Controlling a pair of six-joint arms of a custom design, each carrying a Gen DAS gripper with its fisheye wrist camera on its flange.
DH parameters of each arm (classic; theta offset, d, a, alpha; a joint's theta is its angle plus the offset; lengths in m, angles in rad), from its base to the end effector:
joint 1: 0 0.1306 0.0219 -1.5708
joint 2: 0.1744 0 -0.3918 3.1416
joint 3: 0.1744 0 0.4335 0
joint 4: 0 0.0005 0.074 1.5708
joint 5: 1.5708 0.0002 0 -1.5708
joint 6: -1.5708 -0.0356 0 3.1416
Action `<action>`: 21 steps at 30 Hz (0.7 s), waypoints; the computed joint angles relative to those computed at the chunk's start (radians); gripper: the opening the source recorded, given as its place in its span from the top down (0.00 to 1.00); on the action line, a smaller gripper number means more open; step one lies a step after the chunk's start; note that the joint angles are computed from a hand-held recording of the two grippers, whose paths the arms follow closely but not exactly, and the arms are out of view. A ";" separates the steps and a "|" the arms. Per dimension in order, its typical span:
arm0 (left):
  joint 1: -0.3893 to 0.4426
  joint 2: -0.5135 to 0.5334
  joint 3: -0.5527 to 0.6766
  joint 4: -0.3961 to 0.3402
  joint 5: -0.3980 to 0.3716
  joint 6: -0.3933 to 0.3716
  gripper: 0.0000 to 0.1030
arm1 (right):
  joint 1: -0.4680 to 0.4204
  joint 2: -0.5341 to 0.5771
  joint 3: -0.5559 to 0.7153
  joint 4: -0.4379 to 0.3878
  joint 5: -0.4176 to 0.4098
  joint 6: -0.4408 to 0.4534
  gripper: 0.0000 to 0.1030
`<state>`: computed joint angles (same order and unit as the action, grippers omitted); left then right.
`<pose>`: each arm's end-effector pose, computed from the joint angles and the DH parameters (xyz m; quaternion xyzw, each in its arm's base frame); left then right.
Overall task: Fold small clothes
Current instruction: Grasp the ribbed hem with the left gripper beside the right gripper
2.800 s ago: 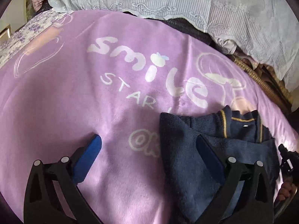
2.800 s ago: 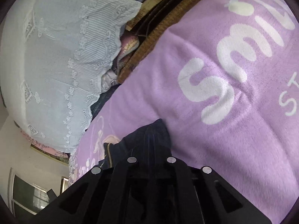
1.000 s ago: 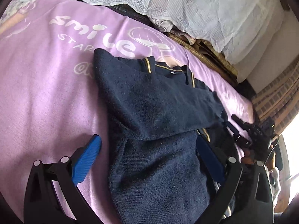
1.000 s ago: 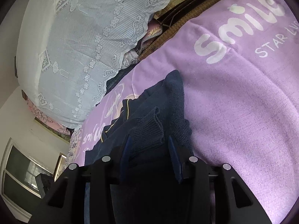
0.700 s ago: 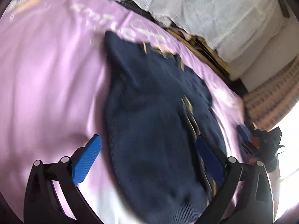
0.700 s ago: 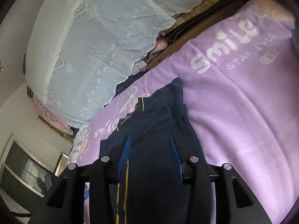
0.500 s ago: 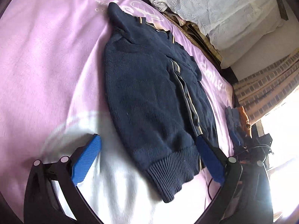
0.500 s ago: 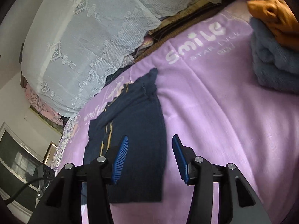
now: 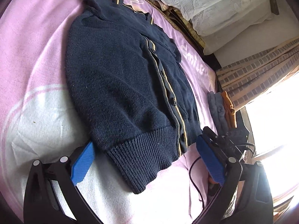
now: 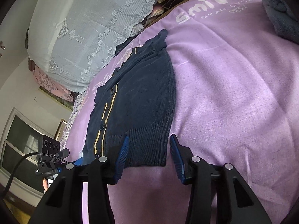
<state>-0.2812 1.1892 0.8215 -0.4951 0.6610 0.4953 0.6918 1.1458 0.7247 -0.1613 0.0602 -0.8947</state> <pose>0.3897 -0.1358 0.2805 0.0171 0.8942 -0.4059 0.1882 0.3188 0.2606 0.2725 0.1033 0.8740 0.3193 0.3515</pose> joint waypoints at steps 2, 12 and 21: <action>0.001 -0.004 -0.006 0.011 0.022 -0.002 0.05 | -0.010 0.021 0.016 0.002 -0.024 0.015 0.60; -0.024 0.011 -0.010 0.062 -0.046 0.025 0.46 | -0.024 0.047 0.021 0.042 -0.067 0.021 0.78; 0.015 0.018 -0.015 0.058 -0.024 0.074 0.83 | 0.029 0.013 0.016 0.040 0.041 0.036 0.87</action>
<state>-0.2665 1.2074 0.8063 -0.4372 0.6373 0.5689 0.7207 1.1588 0.7410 -0.1212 0.1017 -0.8582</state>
